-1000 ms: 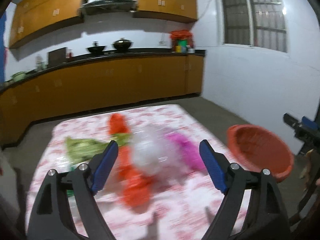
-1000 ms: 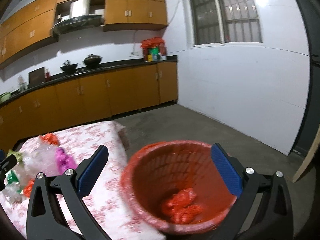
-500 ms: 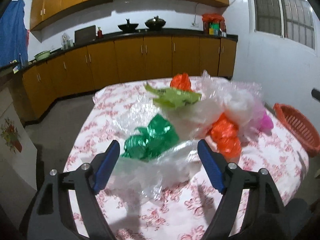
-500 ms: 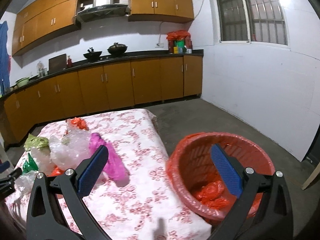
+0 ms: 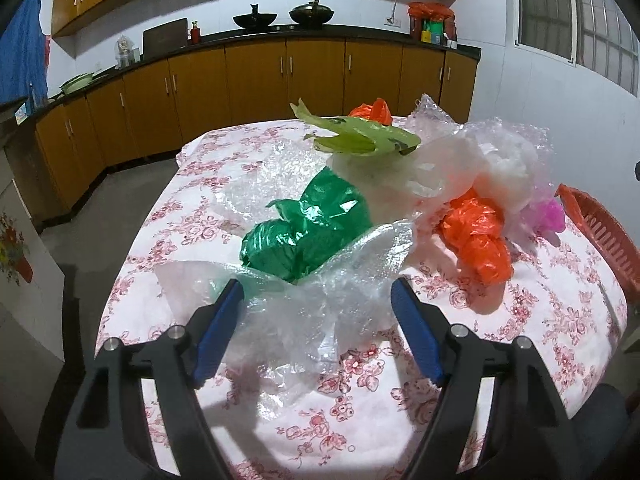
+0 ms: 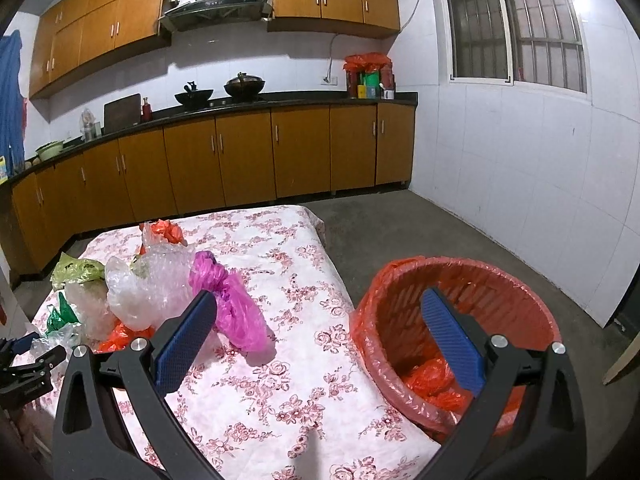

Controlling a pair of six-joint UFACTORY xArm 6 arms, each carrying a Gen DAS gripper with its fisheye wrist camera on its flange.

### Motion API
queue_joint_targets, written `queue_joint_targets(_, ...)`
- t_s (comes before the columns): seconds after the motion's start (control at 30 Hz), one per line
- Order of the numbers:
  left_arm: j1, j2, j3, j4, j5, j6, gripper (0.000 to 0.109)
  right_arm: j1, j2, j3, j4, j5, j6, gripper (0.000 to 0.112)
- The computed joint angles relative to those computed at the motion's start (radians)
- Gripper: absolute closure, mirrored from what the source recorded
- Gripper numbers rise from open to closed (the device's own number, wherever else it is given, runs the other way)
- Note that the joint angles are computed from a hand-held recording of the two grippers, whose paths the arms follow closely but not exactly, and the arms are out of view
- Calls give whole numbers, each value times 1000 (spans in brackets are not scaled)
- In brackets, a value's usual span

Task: Collect trash
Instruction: 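Grasp a clear plastic bag with the left tool while the right tool grasps the pink bag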

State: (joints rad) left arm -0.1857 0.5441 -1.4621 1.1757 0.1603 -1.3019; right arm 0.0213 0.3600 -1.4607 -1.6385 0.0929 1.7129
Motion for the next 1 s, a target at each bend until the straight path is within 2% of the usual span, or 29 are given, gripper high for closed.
queue_joint_targets(0.2, -1, 13, -4, -67, -12, 55, 37, -1, 2, 1, 1, -1, -1, 11)
queue_joint_targets(0.37, -8, 36, 6, -297, -42, 262, 50, -1, 7, 0, 5, -2, -3, 11)
queue_joint_targets(0.4, -11, 41, 5, -324, -45, 287, 54, -1, 7, 0, 5, -2, -3, 11)
queue_joint_targets(0.47, -15, 46, 7, -380, -57, 341, 66, -1, 8, -2, 0, -3, 0, 11)
queue_joint_targets(0.5, -18, 48, 10, -409, -64, 367, 76, 0, 9, -2, -4, -3, 3, 11)
queue_joint_targets(0.53, -21, 50, 7, -419, -64, 379, 79, 2, 10, -3, -9, -3, 8, 11)
queue_joint_targets(0.63, -24, 45, 9, -396, -71, 367, 86, 5, 13, -9, -20, -6, 21, 11)
queue_joint_targets(0.77, -15, 10, 35, -305, -113, 281, 86, 10, 24, -25, 0, -13, 3, 13)
queue_joint_targets(0.9, -2, -36, 48, -156, -150, 146, 86, 15, 56, -49, 100, -41, -100, 23)
queue_joint_targets(1.0, 5, -60, 41, -39, -174, 32, 86, 25, 94, -67, 274, -54, -286, 34)
